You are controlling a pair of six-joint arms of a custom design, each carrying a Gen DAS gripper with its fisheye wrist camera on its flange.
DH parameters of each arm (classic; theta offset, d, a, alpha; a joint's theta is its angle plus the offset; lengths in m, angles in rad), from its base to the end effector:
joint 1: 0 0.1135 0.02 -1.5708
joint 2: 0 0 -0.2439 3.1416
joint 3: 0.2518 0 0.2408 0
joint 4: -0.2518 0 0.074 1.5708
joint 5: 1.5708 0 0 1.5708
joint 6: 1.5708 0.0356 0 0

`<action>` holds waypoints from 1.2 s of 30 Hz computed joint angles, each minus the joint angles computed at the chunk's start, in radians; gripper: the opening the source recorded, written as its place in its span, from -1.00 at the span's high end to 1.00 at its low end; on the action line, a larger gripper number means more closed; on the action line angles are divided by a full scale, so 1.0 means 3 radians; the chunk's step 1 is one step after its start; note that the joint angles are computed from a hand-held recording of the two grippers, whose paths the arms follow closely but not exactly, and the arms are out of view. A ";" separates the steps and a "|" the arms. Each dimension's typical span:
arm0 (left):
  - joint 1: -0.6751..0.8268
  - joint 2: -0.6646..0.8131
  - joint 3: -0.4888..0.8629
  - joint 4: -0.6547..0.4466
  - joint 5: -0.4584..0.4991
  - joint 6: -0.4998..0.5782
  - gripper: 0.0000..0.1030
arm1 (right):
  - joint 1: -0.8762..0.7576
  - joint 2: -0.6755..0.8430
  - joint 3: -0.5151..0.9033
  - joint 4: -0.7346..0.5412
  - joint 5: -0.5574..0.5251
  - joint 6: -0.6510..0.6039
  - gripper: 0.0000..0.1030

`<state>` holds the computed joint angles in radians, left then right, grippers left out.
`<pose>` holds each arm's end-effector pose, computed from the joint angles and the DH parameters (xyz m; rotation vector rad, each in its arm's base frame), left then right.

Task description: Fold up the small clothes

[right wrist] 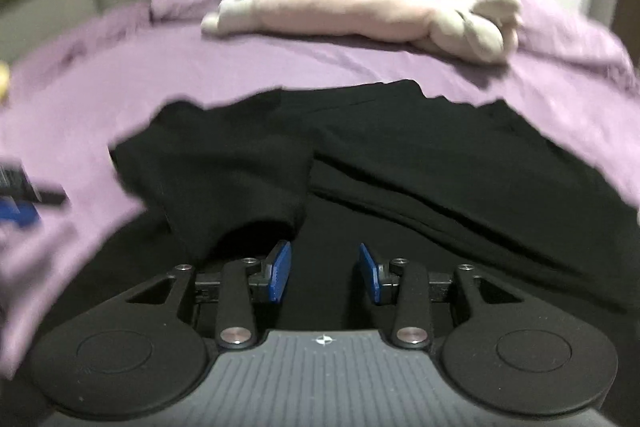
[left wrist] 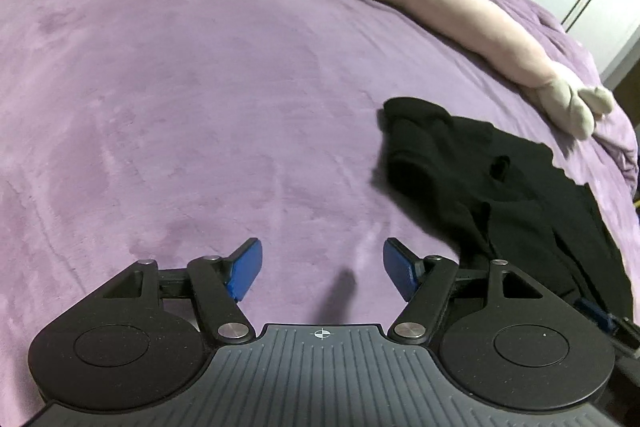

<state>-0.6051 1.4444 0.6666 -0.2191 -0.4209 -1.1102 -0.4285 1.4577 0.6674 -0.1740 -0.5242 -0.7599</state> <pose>0.2183 -0.1333 0.1451 -0.7617 2.3338 -0.2044 0.2429 -0.0914 0.1462 -0.5838 2.2918 0.1110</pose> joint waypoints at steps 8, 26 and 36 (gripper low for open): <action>-0.0072 0.0051 -0.0047 -0.0012 -0.0082 0.0034 -0.41 | 0.0521 -0.0146 -0.0464 0.0900 0.0260 -0.0193 0.68; -0.0357 0.1481 0.1550 0.0086 -0.0164 0.0877 -0.40 | -0.1396 0.2035 0.2063 -0.0660 -0.1066 0.2339 0.65; -0.0368 0.1890 0.2008 -0.0198 -0.0254 0.1064 -0.40 | -0.1027 0.1975 0.2112 -0.0339 -0.0521 0.1717 0.54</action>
<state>-0.7154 2.0114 1.2691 -0.2785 -0.4970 -0.7911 -0.7366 2.0501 1.3008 -0.2757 -0.6804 -0.2449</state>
